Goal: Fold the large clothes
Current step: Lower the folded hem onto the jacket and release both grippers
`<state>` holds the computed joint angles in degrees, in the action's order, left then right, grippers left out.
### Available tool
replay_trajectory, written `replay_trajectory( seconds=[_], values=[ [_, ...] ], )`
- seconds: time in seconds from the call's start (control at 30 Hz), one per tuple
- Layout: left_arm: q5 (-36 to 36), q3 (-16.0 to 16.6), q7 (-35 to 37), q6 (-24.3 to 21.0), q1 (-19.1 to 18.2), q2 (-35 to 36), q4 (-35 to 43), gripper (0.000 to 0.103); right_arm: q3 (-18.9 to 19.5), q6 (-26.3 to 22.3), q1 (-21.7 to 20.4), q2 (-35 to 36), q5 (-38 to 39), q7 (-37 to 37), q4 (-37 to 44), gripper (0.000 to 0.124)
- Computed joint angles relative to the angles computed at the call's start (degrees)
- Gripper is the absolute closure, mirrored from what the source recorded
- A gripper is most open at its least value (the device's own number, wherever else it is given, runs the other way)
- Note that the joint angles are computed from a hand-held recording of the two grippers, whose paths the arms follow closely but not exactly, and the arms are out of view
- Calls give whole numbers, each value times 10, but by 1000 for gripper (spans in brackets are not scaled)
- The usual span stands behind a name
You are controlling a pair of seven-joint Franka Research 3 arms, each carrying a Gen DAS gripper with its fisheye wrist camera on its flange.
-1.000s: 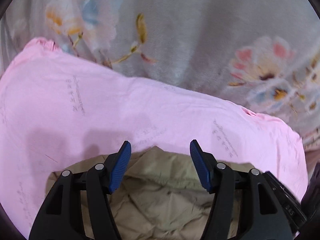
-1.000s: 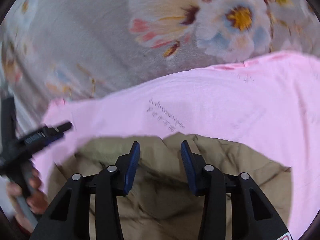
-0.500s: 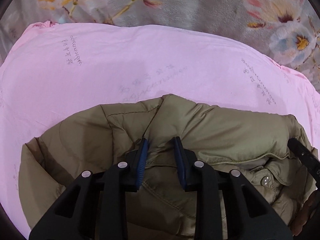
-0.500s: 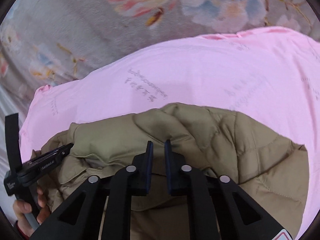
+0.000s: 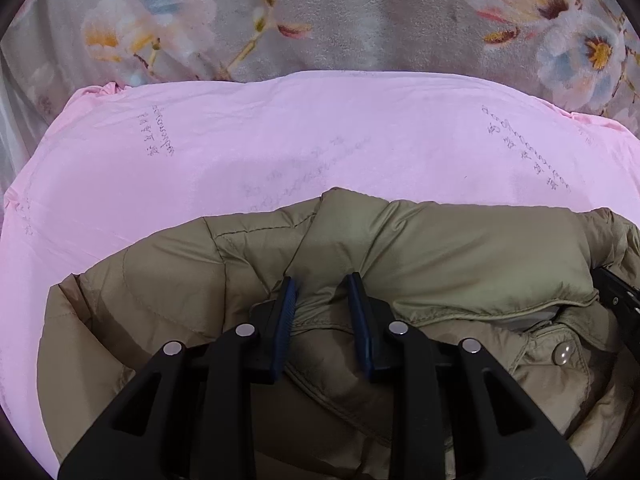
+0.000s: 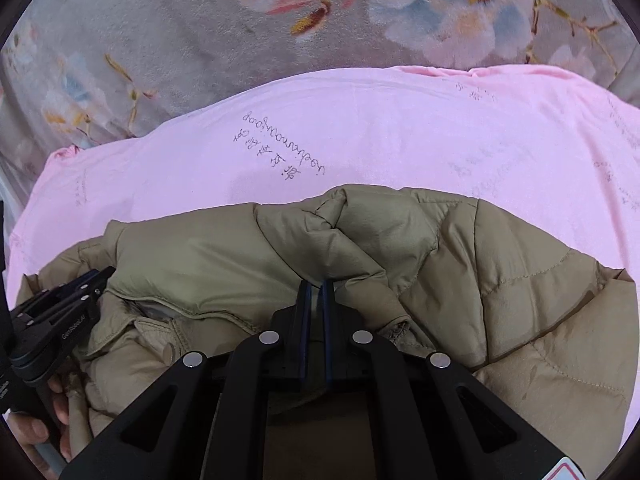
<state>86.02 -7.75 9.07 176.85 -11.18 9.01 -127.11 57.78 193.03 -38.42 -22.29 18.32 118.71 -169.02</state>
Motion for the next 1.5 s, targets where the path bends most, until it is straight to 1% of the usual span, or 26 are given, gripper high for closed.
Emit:
replay_trajectory(
  seconds=[0.07, 0.17, 0.33, 0.5, 0.67, 0.83, 1.3, 1.5],
  values=[
    [7, 0, -6, -4, -1, -1, 0, 76, 26, -8, -22, -12, -2, 5, 3, 122],
    [17, -2, -16, -10, -2, -1, 2, 76, 45, -14, -43, -23, -20, 23, 5, 122],
    [25, -4, -25, -13, -1, -1, 3, 76, 63, -22, -62, -39, -52, 56, 7, 123],
    [24, -6, -26, -15, 0, 0, 3, 76, 65, -22, -71, -45, -84, 82, 6, 123],
    [27, -7, -26, -21, -1, -1, 3, 76, 81, -34, -89, -62, -113, 109, 10, 122],
    [23, -8, -21, -26, -2, -2, 1, 76, 79, -34, -94, -65, -136, 125, 10, 122],
    [4, -9, -2, -35, -6, -6, -3, 76, 80, -33, -98, -68, -153, 141, 10, 122],
    [-6, -9, 9, -37, -7, -7, -5, 76, 95, -25, -112, -73, -153, 151, 10, 123]
  ],
)
